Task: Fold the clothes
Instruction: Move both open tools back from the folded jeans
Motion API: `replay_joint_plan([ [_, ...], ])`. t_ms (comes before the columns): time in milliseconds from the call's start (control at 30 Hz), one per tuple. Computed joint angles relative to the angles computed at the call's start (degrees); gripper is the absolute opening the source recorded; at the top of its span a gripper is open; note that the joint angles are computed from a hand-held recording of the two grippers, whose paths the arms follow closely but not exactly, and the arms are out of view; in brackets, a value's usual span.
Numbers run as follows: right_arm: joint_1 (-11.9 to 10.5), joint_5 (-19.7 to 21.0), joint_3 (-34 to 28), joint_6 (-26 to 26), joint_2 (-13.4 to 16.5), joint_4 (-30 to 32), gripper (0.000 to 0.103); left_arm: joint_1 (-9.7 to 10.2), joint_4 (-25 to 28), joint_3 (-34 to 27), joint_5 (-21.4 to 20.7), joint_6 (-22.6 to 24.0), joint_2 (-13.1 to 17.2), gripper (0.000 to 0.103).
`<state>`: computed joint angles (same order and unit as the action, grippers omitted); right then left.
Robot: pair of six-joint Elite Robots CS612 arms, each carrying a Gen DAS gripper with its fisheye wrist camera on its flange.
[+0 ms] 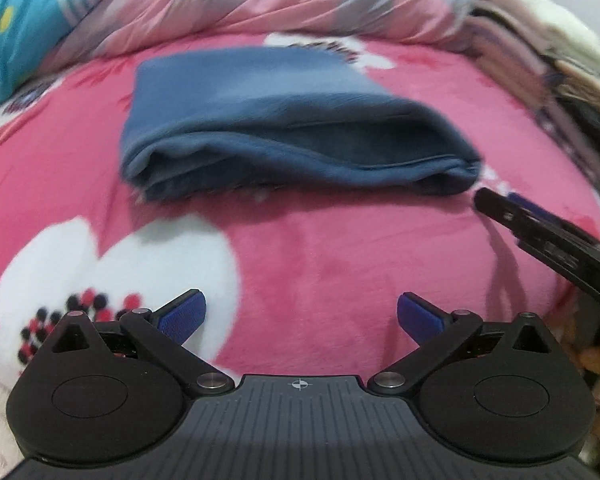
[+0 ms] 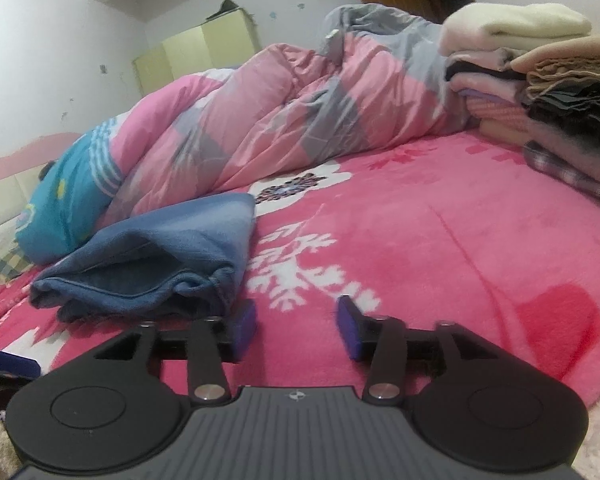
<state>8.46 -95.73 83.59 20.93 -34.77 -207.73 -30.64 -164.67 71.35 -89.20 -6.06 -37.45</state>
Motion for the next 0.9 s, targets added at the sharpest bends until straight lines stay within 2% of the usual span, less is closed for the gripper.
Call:
replay_joint_plan([
  [167, 1.6, -4.1, -1.4, -7.3, 0.3, 2.8, 0.078, -0.22, 0.0, 0.5, 3.1, -0.8, -0.2, 0.103],
  [267, 2.1, -5.3, -2.0, -9.5, 0.5, 3.7, 0.082, -0.23, 0.9, 0.4, 3.6, -1.1, -0.2, 0.103],
  [600, 2.1, -5.2, -2.5, -10.9, 0.7, 4.3, 0.088, -0.58, 1.9, -0.2, 4.9, -1.3, 0.1, 0.103],
  [900, 2.8, -7.4, -3.6, -14.6, 1.2, 5.6, 0.097, -0.46, 2.8, -0.7, 4.6, -1.8, 0.2, 0.103],
])
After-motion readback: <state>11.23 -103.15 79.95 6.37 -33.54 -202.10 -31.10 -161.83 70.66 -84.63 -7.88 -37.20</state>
